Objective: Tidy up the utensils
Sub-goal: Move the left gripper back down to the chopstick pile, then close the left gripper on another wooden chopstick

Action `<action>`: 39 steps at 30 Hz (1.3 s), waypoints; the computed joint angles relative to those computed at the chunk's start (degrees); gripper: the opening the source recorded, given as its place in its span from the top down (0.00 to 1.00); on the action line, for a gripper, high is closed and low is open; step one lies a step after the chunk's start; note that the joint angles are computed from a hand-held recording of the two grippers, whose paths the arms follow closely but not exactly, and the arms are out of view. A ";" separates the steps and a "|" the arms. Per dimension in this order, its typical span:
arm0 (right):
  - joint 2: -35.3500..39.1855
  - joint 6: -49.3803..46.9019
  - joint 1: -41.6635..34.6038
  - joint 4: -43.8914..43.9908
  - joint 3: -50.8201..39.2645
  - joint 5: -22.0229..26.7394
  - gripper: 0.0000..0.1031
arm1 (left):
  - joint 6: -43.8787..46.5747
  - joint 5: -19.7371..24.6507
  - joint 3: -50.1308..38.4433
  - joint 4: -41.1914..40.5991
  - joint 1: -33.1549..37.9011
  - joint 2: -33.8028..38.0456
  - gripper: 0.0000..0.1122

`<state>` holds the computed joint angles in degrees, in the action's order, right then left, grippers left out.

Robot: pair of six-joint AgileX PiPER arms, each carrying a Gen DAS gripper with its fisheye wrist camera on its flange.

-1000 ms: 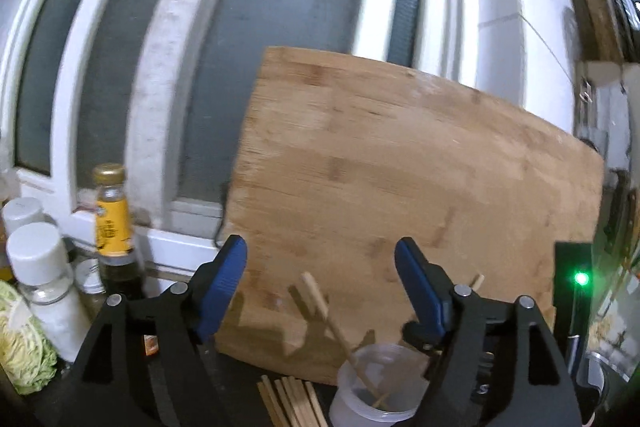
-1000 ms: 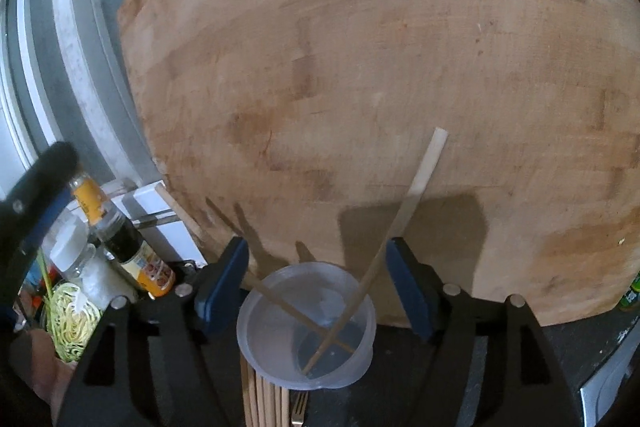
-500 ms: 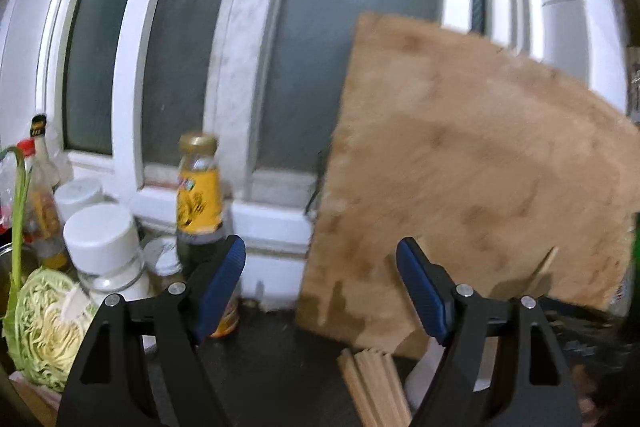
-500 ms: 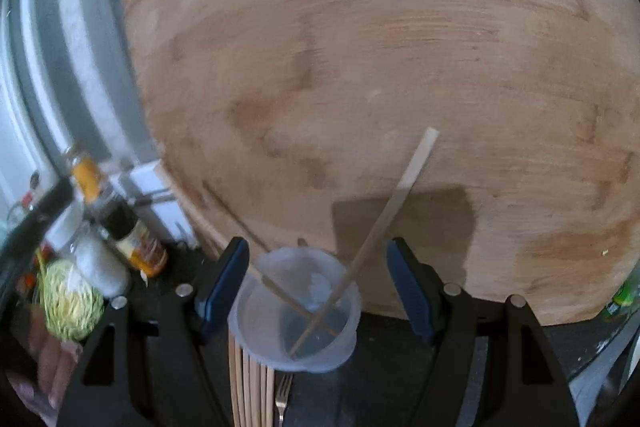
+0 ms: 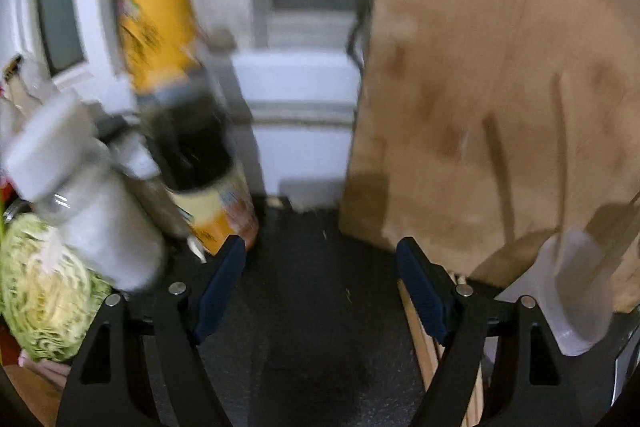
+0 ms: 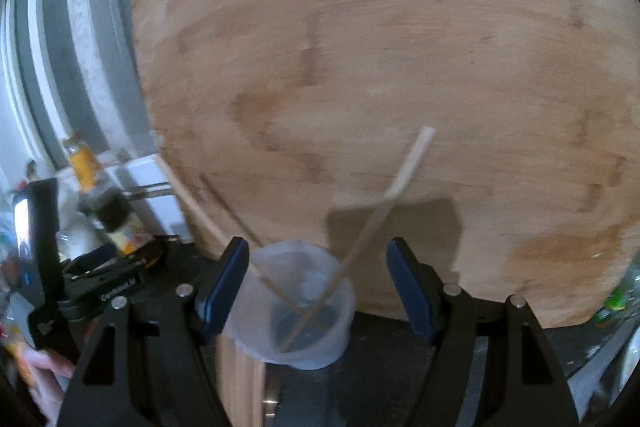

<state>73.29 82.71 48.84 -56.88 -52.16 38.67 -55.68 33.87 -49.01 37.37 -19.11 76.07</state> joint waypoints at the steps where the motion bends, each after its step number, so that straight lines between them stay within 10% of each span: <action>1: -0.14 -0.96 -0.45 0.66 0.30 0.17 0.33 | 2.97 -0.62 -0.54 -2.52 0.66 1.75 0.44; 7: -4.15 -8.23 -7.21 8.84 3.34 -9.04 0.33 | 24.50 -5.98 -0.94 -23.99 5.33 5.52 0.62; 15: -5.31 -6.99 -6.77 7.76 3.73 -7.96 0.33 | 29.11 -5.88 -2.51 -28.25 2.20 10.50 0.78; 39: -5.22 -2.54 -4.51 3.13 3.49 -4.86 0.33 | 9.97 -3.07 -4.69 -13.60 -6.61 15.00 0.89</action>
